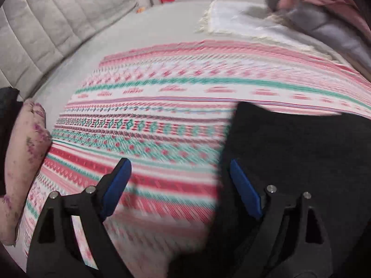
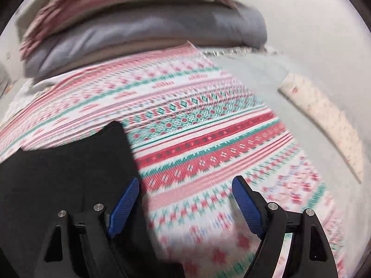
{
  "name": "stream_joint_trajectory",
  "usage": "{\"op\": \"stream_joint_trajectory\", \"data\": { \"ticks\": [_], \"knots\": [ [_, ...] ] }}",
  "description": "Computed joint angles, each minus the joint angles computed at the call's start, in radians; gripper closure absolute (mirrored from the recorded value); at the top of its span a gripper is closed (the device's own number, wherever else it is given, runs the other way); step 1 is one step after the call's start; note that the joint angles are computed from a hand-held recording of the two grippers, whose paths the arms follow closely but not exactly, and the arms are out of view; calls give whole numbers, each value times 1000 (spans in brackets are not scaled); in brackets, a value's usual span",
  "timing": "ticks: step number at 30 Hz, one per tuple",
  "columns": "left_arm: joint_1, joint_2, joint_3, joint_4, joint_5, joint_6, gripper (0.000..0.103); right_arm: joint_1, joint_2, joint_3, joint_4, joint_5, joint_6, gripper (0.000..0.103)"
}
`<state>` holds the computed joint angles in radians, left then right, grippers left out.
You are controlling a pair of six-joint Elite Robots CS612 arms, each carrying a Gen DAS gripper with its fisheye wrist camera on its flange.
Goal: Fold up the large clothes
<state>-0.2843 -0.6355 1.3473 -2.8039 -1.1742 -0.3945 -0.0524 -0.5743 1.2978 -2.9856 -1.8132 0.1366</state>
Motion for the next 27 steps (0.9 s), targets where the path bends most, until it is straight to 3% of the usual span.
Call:
{"op": "stream_joint_trajectory", "data": {
  "ticks": [2, 5, 9, 11, 14, 16, 18, 20, 24, 27],
  "knots": [
    [-26, -48, 82, -117, -68, -6, 16, 21, -41, 76, -86, 37, -54, 19],
    [-64, -100, 169, -213, -149, -12, 15, 61, -90, 159, -171, 126, -86, 19],
    [-118, -150, 272, -319, -271, -67, 13, 138, -120, 208, -182, 185, -156, 18],
    [-138, -156, 304, -348, -301, -86, 13, 169, -127, 240, -197, 211, -192, 18],
    [-159, -151, 338, -350, -284, -46, 13, 204, -124, 276, -212, 208, -223, 18],
    [-168, -147, 352, -309, -258, -37, 13, 210, -119, 301, -229, 200, -247, 18],
    [-157, -142, 355, -279, -266, -34, 13, 199, -107, 320, -254, 189, -242, 18],
    [-148, -144, 368, -292, -223, -31, 13, 170, -110, 337, -243, 250, -188, 17],
    [-125, -156, 409, -322, -173, -21, 13, 143, -127, 366, -248, 144, -145, 17],
    [-119, -172, 434, -325, -125, 9, 13, 100, -162, 418, -244, 168, -57, 17]
  ]
}}
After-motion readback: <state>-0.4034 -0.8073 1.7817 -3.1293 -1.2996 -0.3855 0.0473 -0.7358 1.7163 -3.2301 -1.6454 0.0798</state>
